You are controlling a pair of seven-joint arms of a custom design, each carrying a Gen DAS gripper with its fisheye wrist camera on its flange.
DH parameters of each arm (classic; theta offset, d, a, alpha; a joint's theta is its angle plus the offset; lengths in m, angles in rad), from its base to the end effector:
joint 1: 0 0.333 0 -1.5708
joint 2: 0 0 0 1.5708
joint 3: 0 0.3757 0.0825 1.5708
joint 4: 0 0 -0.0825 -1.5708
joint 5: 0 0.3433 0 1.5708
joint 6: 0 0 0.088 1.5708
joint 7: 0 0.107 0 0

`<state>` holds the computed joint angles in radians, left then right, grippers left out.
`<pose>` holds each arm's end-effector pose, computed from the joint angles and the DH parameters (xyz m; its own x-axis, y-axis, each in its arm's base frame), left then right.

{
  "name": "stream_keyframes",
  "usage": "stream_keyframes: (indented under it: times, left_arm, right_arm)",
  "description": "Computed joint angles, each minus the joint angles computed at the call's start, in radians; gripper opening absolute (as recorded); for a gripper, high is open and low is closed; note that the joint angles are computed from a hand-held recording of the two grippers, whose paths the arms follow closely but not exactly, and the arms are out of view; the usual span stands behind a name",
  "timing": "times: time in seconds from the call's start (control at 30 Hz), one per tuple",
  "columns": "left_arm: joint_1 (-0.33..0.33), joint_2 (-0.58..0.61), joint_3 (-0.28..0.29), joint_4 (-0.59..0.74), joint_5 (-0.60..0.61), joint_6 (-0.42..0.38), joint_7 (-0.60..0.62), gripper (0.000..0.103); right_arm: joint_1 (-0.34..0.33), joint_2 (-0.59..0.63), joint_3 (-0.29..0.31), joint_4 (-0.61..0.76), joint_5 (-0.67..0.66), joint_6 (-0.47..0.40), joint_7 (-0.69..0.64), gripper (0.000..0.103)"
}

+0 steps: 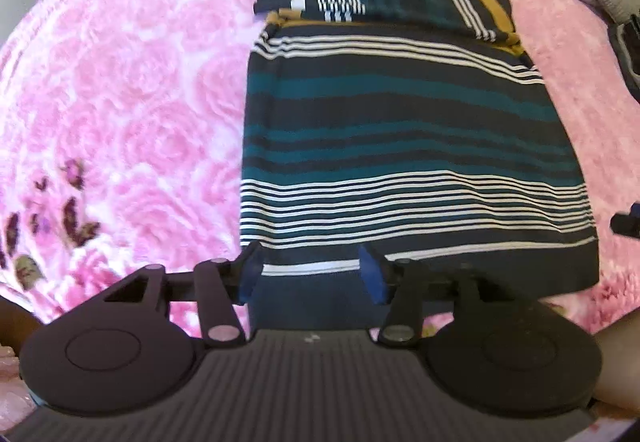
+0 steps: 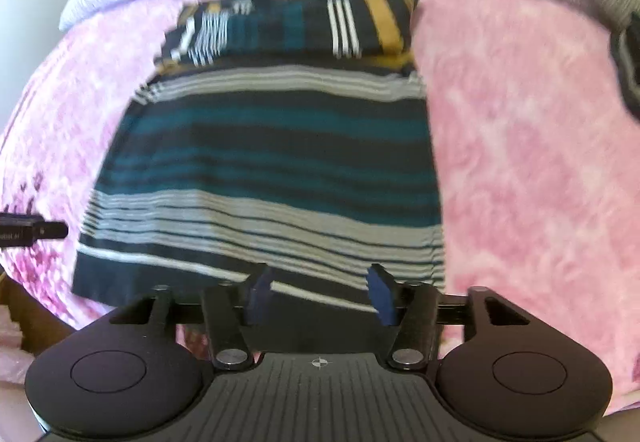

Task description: Organize objects

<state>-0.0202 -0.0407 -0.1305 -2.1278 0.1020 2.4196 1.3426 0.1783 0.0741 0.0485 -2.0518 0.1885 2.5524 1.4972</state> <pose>0.5186 -0.0793 0.5414 0.0146 -0.9997 -0.0185 -0.9421 -0.0076 -0.3351 0.5557 0.1248 0.5296 0.1913 -0.9725 -0.1329 -0.9032 -0.1215 -0.4116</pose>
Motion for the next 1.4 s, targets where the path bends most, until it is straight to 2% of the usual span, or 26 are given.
stream_keyframes:
  times: [0.23, 0.67, 0.8, 0.9, 1.0, 1.07, 1.13, 1.27, 1.4]
  left_arm:
    - [0.011, -0.067, -0.003, -0.022, -0.002, -0.011, 0.014, 0.055]
    - [0.013, -0.061, -0.012, -0.037, -0.021, 0.005, 0.039, 0.057]
    - [0.01, -0.052, 0.006, -0.094, -0.102, 0.061, 0.118, 0.058]
    - [0.016, -0.037, 0.034, -0.175, -0.246, 0.156, 0.225, 0.057]
    - [0.028, -0.013, 0.061, -0.249, -0.449, 0.263, 0.357, 0.053]
    - [0.037, 0.011, 0.076, -0.277, -0.631, 0.314, 0.482, 0.053]
    - [0.056, 0.041, 0.081, -0.272, -0.792, 0.312, 0.586, 0.053]
    - [0.101, 0.08, 0.068, -0.262, -1.102, 0.293, 0.841, 0.051]
    - [0.134, 0.091, 0.068, -0.243, -1.281, 0.233, 0.987, 0.051]
  right_arm:
    - [0.011, -0.056, -0.007, -0.035, -0.022, 0.019, 0.054, 0.067]
    - [0.015, -0.057, -0.016, -0.069, -0.008, 0.028, 0.045, 0.067]
    - [0.001, -0.05, -0.023, -0.101, 0.047, 0.052, -0.006, 0.067]
    - [-0.019, -0.034, -0.03, -0.139, 0.106, 0.086, -0.064, 0.067]
    - [-0.055, -0.005, -0.032, -0.173, 0.236, 0.119, -0.177, 0.067]
    - [-0.089, 0.018, -0.022, -0.183, 0.356, 0.13, -0.284, 0.067]
    - [-0.118, 0.046, -0.015, -0.185, 0.45, 0.136, -0.352, 0.067]
    - [-0.199, 0.113, 0.008, -0.151, 0.712, 0.063, -0.524, 0.067]
    - [-0.239, 0.147, 0.017, -0.112, 0.898, 0.011, -0.66, 0.067]
